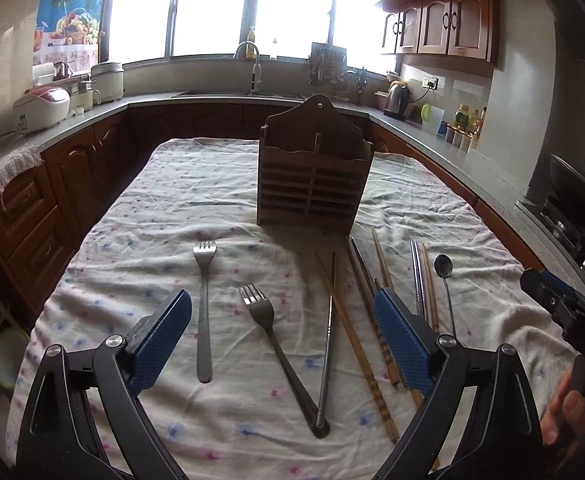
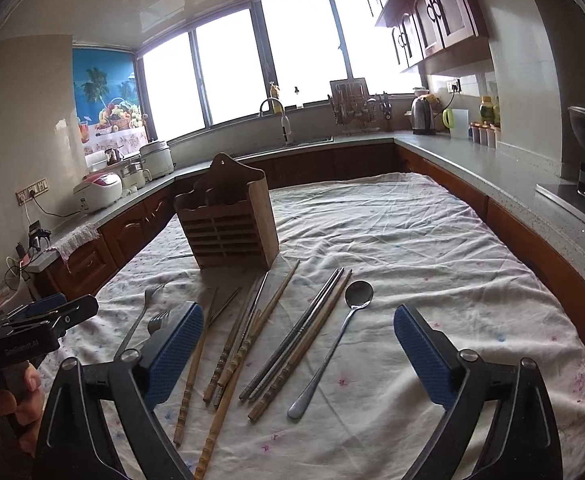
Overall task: Organize utensils
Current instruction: 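Move the left tool toward a wooden chopstick while the right tool approaches another chopstick, then close the left tool on a wooden chopstick while the right tool grasps another chopstick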
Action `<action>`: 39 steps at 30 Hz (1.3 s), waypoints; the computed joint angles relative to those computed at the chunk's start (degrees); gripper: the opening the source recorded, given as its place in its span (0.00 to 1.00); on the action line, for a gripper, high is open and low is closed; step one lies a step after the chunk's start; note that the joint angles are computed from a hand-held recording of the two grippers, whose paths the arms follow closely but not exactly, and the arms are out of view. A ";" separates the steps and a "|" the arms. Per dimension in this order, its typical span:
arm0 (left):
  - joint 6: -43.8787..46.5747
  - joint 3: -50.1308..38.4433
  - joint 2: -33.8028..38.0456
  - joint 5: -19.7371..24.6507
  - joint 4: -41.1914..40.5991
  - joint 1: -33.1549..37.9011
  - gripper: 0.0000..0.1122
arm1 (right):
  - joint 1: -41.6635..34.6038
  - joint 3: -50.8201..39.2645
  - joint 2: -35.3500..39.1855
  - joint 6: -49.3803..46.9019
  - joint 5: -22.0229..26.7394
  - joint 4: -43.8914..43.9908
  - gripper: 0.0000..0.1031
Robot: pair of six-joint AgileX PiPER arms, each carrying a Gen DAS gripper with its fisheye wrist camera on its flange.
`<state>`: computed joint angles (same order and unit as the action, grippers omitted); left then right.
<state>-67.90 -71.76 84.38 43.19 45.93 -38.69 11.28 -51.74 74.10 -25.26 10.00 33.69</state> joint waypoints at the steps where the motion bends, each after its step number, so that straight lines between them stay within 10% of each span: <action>1: 2.16 -1.06 0.82 -0.87 -2.45 1.22 0.79 | -1.00 -1.64 1.57 -2.66 1.77 3.08 0.81; 7: 16.24 -8.68 6.94 -2.69 -17.81 7.38 0.69 | -4.27 -11.74 11.08 -4.80 10.96 7.96 0.55; 22: 43.51 -35.79 28.39 9.35 -47.54 16.60 0.38 | -3.41 -46.19 37.22 12.91 28.91 -3.57 0.34; 39: 48.90 -60.93 45.91 23.52 -54.18 19.66 0.08 | 0.71 -87.55 64.10 27.20 50.76 -19.49 0.19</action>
